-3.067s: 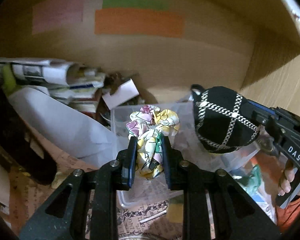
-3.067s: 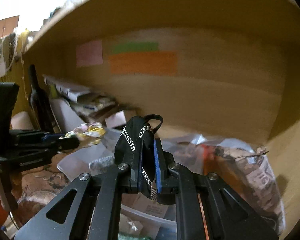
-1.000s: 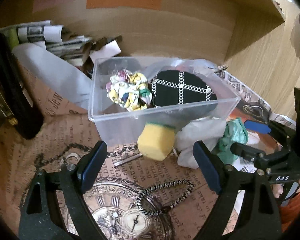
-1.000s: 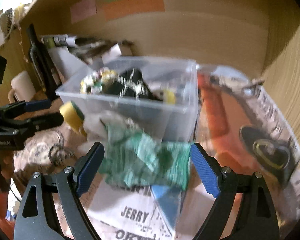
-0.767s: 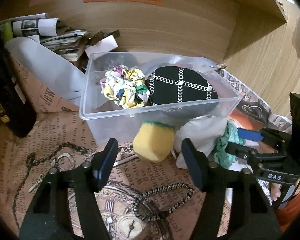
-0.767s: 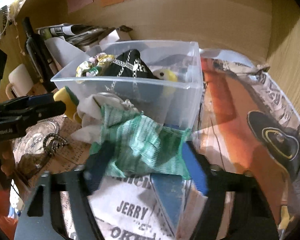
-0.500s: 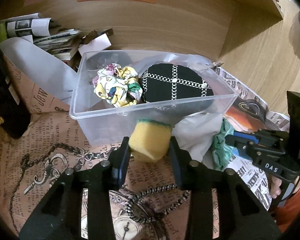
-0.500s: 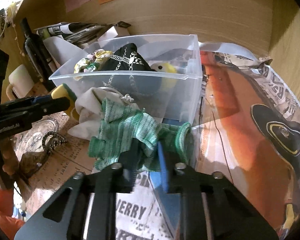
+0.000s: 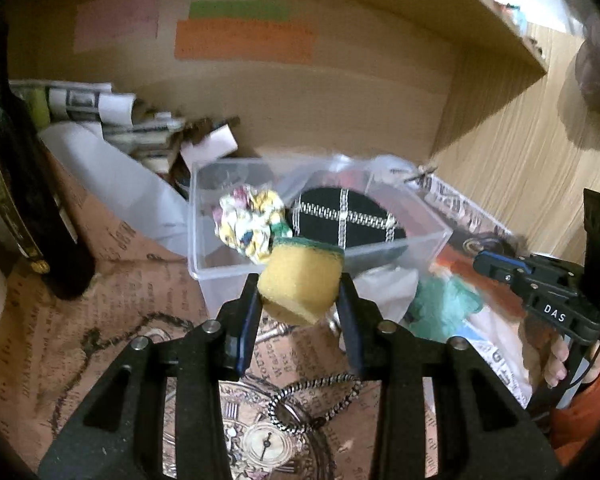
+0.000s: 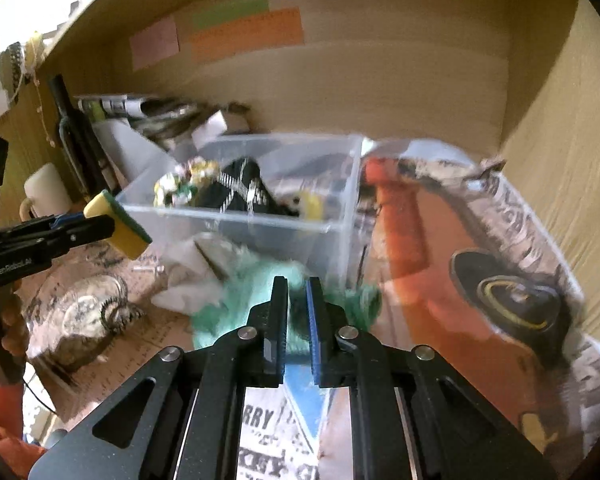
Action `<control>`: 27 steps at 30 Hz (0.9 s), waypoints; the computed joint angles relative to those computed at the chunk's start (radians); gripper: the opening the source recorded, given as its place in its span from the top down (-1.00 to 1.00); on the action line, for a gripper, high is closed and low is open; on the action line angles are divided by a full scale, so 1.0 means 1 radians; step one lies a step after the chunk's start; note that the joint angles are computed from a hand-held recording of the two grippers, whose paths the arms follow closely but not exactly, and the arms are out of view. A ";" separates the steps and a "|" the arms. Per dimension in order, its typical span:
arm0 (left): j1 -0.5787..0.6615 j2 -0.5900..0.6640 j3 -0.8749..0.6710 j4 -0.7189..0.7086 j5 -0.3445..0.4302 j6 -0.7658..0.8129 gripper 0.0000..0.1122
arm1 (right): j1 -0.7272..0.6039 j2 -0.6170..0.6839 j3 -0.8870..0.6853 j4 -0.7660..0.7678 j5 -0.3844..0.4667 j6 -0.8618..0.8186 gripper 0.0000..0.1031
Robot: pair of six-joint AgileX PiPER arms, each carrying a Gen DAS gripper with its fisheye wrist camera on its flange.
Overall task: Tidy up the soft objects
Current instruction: 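Lower the sponge into the box with the left tool while the right tool drops the glove in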
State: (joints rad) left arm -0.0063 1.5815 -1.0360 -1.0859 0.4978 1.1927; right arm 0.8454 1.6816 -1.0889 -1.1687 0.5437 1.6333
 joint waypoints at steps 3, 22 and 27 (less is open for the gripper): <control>0.002 -0.022 -0.002 -0.025 -0.002 0.027 0.34 | 0.011 -0.018 -0.004 -0.031 0.034 0.011 0.84; 0.010 -0.013 -0.003 -0.050 0.003 0.037 0.34 | -0.137 0.166 -0.126 0.543 -0.110 -0.635 0.33; 0.007 -0.007 -0.009 -0.052 -0.003 0.035 0.34 | -0.124 0.141 -0.085 0.445 -0.128 -0.511 0.72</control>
State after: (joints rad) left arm 0.0010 1.5742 -1.0446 -1.1375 0.4949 1.2275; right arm 0.7214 1.8230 -1.1740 -0.7234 0.4156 1.1223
